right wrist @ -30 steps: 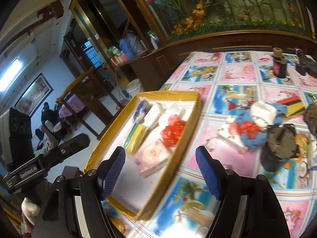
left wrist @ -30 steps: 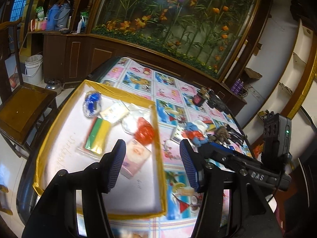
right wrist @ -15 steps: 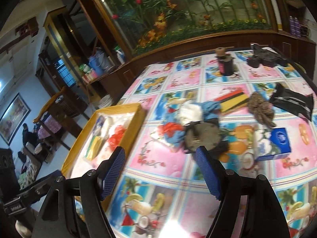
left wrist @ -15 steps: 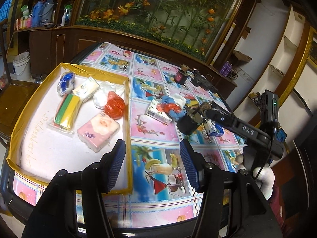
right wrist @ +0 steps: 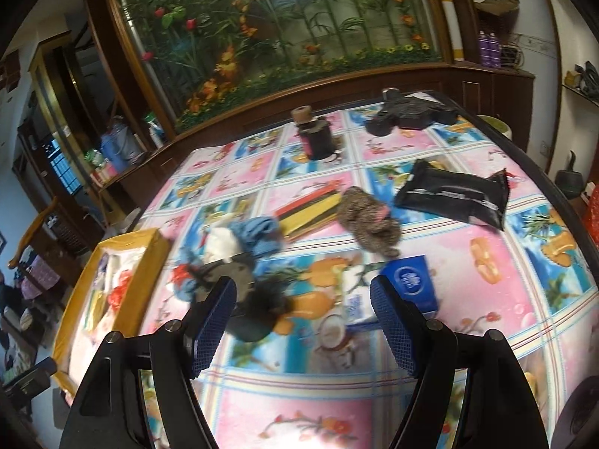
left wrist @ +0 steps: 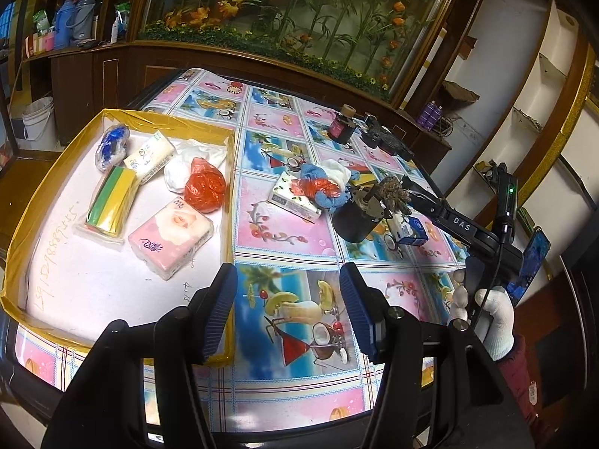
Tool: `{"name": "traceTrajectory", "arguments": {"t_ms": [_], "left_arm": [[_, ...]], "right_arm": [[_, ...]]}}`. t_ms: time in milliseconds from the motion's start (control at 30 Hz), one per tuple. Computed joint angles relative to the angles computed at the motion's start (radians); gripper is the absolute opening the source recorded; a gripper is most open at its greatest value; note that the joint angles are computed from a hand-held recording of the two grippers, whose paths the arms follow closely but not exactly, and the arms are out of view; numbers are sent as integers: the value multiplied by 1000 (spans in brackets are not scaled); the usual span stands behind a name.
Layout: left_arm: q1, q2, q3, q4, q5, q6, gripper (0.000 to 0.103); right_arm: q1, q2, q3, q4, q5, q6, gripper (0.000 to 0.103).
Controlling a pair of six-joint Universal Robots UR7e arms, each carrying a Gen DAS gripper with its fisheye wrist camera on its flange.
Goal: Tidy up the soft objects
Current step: 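Move both tools back over the remaining table items, then grasp the blue towel and red bag with left tool while right grasps blue Vinda pack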
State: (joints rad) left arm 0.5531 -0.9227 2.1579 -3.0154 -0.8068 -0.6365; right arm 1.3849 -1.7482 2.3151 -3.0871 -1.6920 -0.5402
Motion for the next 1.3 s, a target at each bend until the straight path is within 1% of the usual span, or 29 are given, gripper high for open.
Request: {"name": "traceTrajectory", "arguments": {"t_ms": [167,267,333,433,533,700,833,867,933,1033,1100,1133,1167,1200,1233,1300], "left_arm": [[10,15,-25,29,-2,-4,55],[17,27,-48,46,-2,1,55],[22,40,-70,62,3,13,55],[39,71,-119,84,3,44,55],[69,115,-195,105,-9,66,55],[135,210,-359,86,-66,120,55],[188,292,-507,169,-111,119,55],[199,314,-543,202,-111,114,55],[216,350,-597,256,-110,105,55],[239,385,-650,328,-138,87,55],[246,402,-669,359,-151,93,53],[242,405,-665,347,-135,107,50],[241,405,-659,336,-130,117,35],[244,399,-652,331,-148,117,35],[244,391,-639,315,-150,115,35],[236,374,-607,275,-134,119,35]], "right_arm": [[-2,58,-9,-107,-53,-11,74],[-9,92,-14,-164,-64,-19,74],[-19,106,-19,-170,-56,-12,74],[-38,119,-37,-143,-41,5,74],[-50,123,-44,-143,-24,7,74],[-72,119,-45,-144,8,14,75],[-76,122,-39,-167,7,10,75],[-77,123,-39,-173,4,10,75],[-78,122,-38,-172,6,9,75],[-79,124,-38,-176,3,5,75],[-79,125,-38,-175,1,3,75],[-80,125,-38,-178,2,2,75],[-79,127,-37,-185,0,5,75],[-82,125,-36,-189,6,10,75],[-86,122,-35,-189,14,16,75],[-96,119,-35,-199,20,35,75]]}}
